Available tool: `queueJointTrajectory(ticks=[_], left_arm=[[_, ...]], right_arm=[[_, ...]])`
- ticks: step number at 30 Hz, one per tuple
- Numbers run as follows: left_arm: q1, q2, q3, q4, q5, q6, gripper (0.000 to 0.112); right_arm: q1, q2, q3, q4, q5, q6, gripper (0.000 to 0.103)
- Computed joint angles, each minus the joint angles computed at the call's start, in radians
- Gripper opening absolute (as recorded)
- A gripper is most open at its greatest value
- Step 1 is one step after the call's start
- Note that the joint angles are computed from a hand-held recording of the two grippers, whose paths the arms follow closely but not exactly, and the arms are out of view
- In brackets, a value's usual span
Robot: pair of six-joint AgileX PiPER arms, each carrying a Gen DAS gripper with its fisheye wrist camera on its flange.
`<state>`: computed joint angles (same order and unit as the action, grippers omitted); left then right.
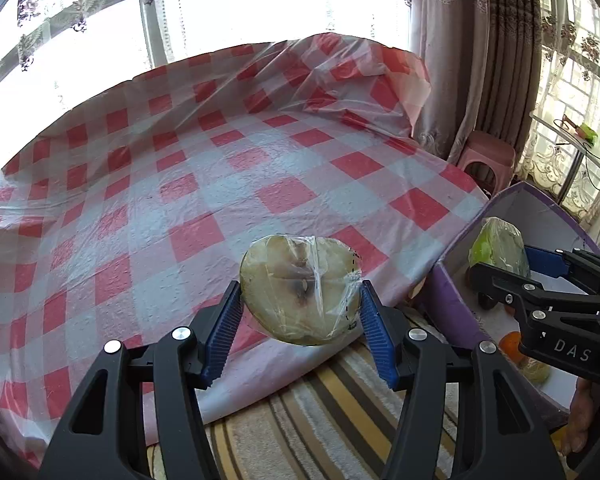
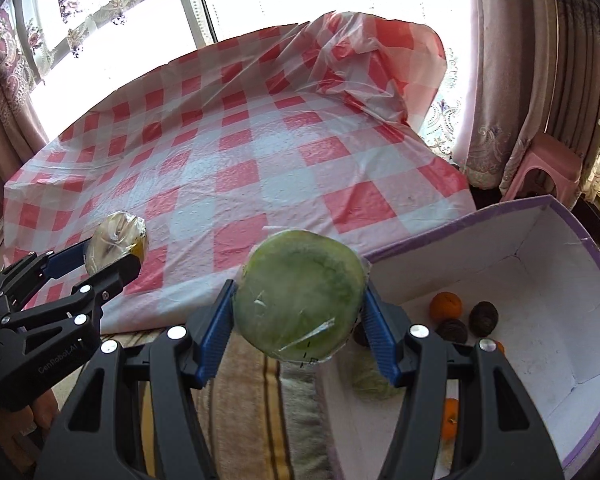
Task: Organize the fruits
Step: 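Carry the pomelo half with the left tool while the right tool carries the green fruit to the box, then open the left tool to drop the pomelo half in the box while the right tool releases the green fruit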
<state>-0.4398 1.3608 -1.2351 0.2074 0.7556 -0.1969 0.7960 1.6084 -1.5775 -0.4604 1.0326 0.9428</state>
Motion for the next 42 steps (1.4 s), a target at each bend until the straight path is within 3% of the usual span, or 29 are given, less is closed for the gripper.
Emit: queueJointTrajectory(ticks=[9,17,28,38,42], left_arm=[[-0.175,0.099,-0.071,-0.025,-0.009,0.029,0.056],[-0.27,0.207,-0.154,-0.095,0.0,0.12,0.056],[-0.346,0.394,-0.327,-0.196,0.121,0.271,0.056],[-0.357,0.556,-0.485,-0.213,0.277,0.267,0.056],[-0.367,0.59,-0.518,-0.201,0.307,0.266,0.057]], right_arm=[[-0.108,-0.161,0.218,-0.011,0.045,-0.001,0.061],[-0.183,-0.215,0.306,-0.036,0.119,-0.04,0.061],[-0.32,-0.228,0.366,0.006,0.103,-0.146,0.061],[-0.35,-0.175,0.396,0.032,0.071,-0.194,0.061],[-0.369,-0.134,0.371,0.041,0.111,-0.242,0.061]])
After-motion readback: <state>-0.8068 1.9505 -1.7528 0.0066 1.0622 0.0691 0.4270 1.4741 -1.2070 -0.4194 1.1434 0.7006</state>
